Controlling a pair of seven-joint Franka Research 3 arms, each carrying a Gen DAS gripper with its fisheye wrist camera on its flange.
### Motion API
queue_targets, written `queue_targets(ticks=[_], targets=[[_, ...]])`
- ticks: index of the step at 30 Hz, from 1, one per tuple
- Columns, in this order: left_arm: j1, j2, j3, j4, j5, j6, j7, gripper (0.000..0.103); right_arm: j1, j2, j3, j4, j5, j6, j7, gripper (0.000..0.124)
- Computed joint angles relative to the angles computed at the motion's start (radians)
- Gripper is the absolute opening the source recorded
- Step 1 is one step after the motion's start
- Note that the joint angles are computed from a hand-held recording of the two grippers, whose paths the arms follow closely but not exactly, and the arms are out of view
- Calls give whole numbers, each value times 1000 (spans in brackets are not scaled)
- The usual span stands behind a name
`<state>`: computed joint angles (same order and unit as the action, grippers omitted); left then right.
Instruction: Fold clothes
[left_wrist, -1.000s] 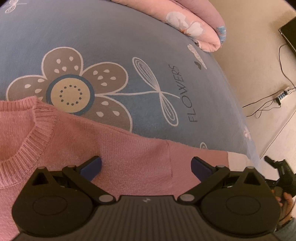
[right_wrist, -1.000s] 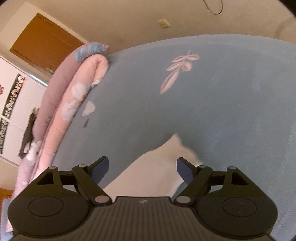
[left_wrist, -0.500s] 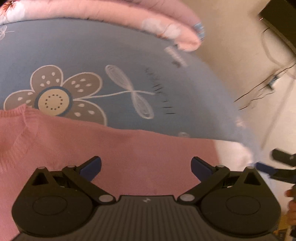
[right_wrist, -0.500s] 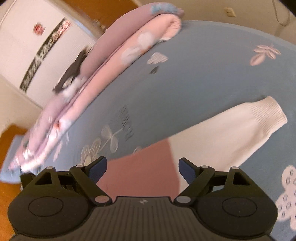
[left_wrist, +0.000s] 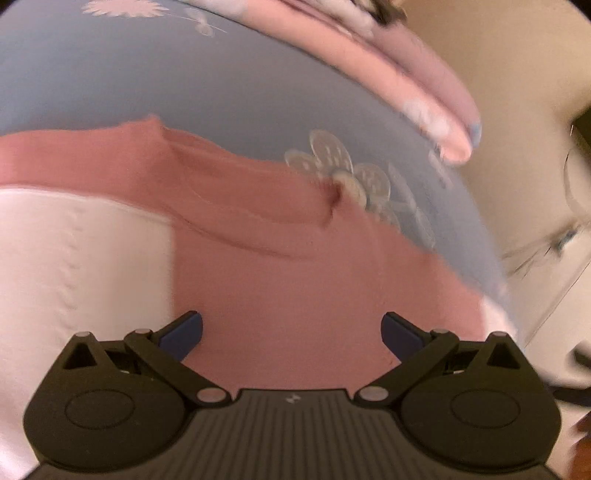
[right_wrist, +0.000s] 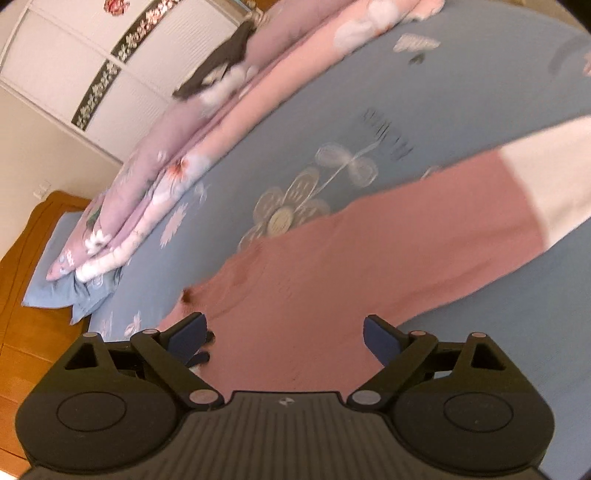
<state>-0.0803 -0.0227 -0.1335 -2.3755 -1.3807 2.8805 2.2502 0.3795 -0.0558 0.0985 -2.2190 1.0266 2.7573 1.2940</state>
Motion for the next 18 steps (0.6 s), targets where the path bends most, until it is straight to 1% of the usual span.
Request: queue_targets(ticks=[2, 5, 6, 8, 9, 10, 11, 13, 15, 16, 18], targets=[[19, -16, 22, 11, -60, -43, 104, 102, 14, 19, 15, 18, -9, 4, 26, 95], [60, 15, 52, 64, -55, -129, 186, 102, 27, 49, 30, 46, -40, 2, 76, 95], [78, 42, 61, 93, -55, -172, 210, 102, 29, 60, 34, 57, -55, 2, 92, 95], [113, 105, 65, 154, -24, -230, 218, 102, 33, 85, 40, 82, -77, 0, 116, 95], [129, 137, 62, 182, 12, -249, 209, 102, 34, 96, 43, 92, -89, 0, 127, 95], [144, 168, 58, 211, 55, -265, 198, 102, 36, 108, 47, 101, -107, 4, 144, 95], [158, 191, 52, 233, 90, -263, 186, 102, 36, 119, 49, 110, -125, 3, 159, 95], [201, 219, 38, 265, 75, -284, 227, 102, 36, 138, 55, 124, -142, 3, 172, 95], [232, 238, 27, 286, 62, -283, 235, 102, 33, 156, 59, 137, -154, -6, 180, 95], [252, 254, 24, 302, 54, -308, 234, 102, 31, 162, 61, 141, -161, -14, 183, 95], [275, 273, 15, 324, 54, -335, 227, 102, 29, 176, 64, 150, -177, -26, 192, 95]])
